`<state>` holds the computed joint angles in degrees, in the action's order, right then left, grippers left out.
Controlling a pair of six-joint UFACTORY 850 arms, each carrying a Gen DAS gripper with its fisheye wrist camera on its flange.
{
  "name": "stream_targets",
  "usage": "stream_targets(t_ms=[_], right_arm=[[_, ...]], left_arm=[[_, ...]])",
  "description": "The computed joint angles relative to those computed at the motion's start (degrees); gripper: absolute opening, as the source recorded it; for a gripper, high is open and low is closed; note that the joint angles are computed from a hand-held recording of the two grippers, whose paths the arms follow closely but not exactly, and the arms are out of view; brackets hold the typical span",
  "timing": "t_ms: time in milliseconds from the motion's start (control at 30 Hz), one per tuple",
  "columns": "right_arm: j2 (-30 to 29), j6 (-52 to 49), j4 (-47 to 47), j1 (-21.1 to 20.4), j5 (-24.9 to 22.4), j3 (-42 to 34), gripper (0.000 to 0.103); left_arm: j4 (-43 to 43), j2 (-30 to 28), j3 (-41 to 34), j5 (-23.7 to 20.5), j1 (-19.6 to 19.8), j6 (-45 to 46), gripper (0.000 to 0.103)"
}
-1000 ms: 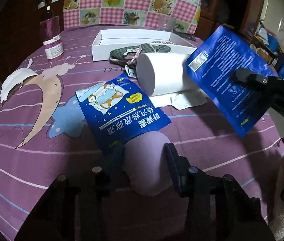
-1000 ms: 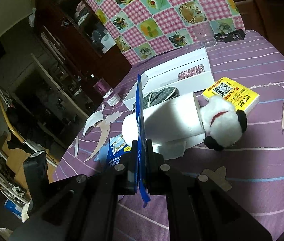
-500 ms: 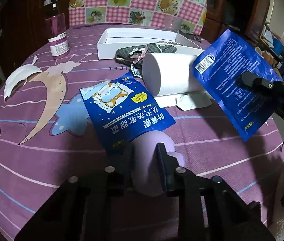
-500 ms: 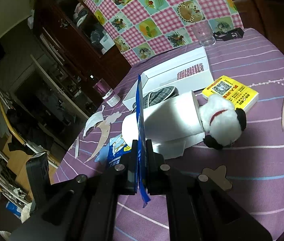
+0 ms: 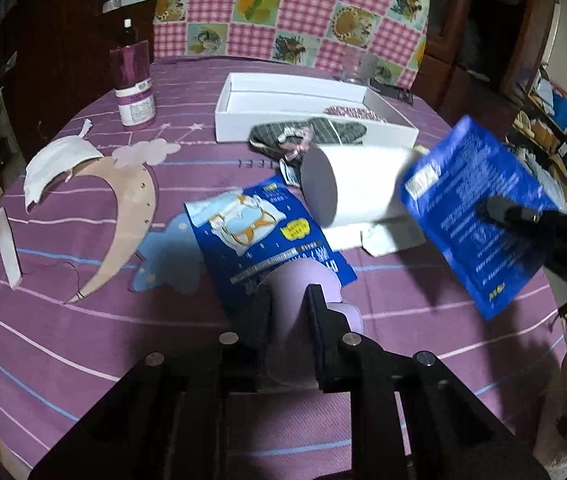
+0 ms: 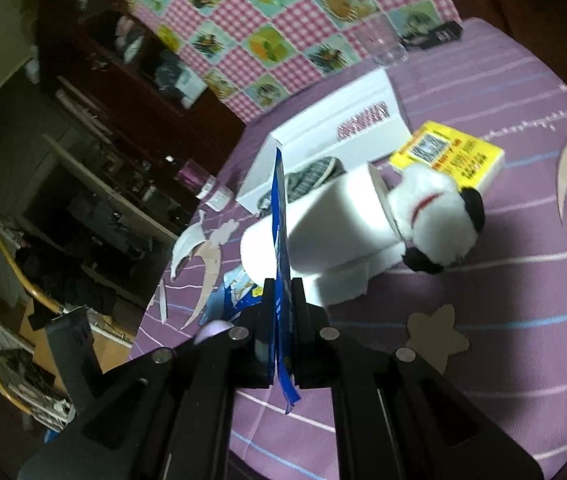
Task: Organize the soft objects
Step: 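Carry the blue packet with the right tool over the white box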
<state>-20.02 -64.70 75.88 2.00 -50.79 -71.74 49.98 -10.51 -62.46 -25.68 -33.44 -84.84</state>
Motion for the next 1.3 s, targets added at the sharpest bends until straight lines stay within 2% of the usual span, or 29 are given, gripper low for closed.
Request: stream_targets(t_ms=[133, 233, 400, 600, 733, 867, 1000, 1133, 1233, 1300], right_arm=[[0.1, 5.72, -4.25, 0.27, 0.81, -2.15, 0.007], [-1.6, 12.51, -8.1, 0.42, -0.74, -6.54, 0.007], [-4.94, 19.91, -10.42, 1.58, -0.54, -14.65, 0.007], [-12.81, 32.84, -12.19, 3.04, -3.48, -29.02, 0.007], [-17.68, 36.71, -10.92, 3.85, -2.88, -37.49, 0.007], [-22.16, 36.91, -5.43, 4.13, -3.1, -43.12, 0.007], [-28.44, 38.03, -4.22, 5.11, -3.7, -50.72, 0.007], [-33.11, 32.97, -3.37, 6.24, -2.02, -54.23, 0.007], [-36.52, 33.36, -8.53, 7.56, 1.41, -57.83, 0.007], [-39.34, 36.92, -12.91, 8.16, 1.68, -61.3, 0.007]], left_arm=[[0.31, 0.92, -0.83, -0.27, 0.82, 1.18, 0.016], [0.33, 0.9, -2.73, -0.68, 1.81, 2.49, 0.016], [2.28, -0.89, -8.34, -0.02, 4.09, 2.95, 0.016], [0.76, -5.26, -16.53, 1.13, 7.2, 5.75, 0.016], [9.37, -8.34, -20.59, 1.29, 8.41, -1.27, 0.016], [11.68, -12.11, -24.8, 2.11, 10.37, -3.66, 0.016], [14.26, -15.49, -27.1, 5.66, 12.84, -7.46, 0.016], [8.48, -19.47, -29.91, 8.66, 14.49, -1.26, 0.016], [2.56, -22.4, -31.64, 8.89, 15.11, 5.33, 0.016], [-1.22, -23.92, -32.42, 8.96, 15.67, 8.58, 0.016]])
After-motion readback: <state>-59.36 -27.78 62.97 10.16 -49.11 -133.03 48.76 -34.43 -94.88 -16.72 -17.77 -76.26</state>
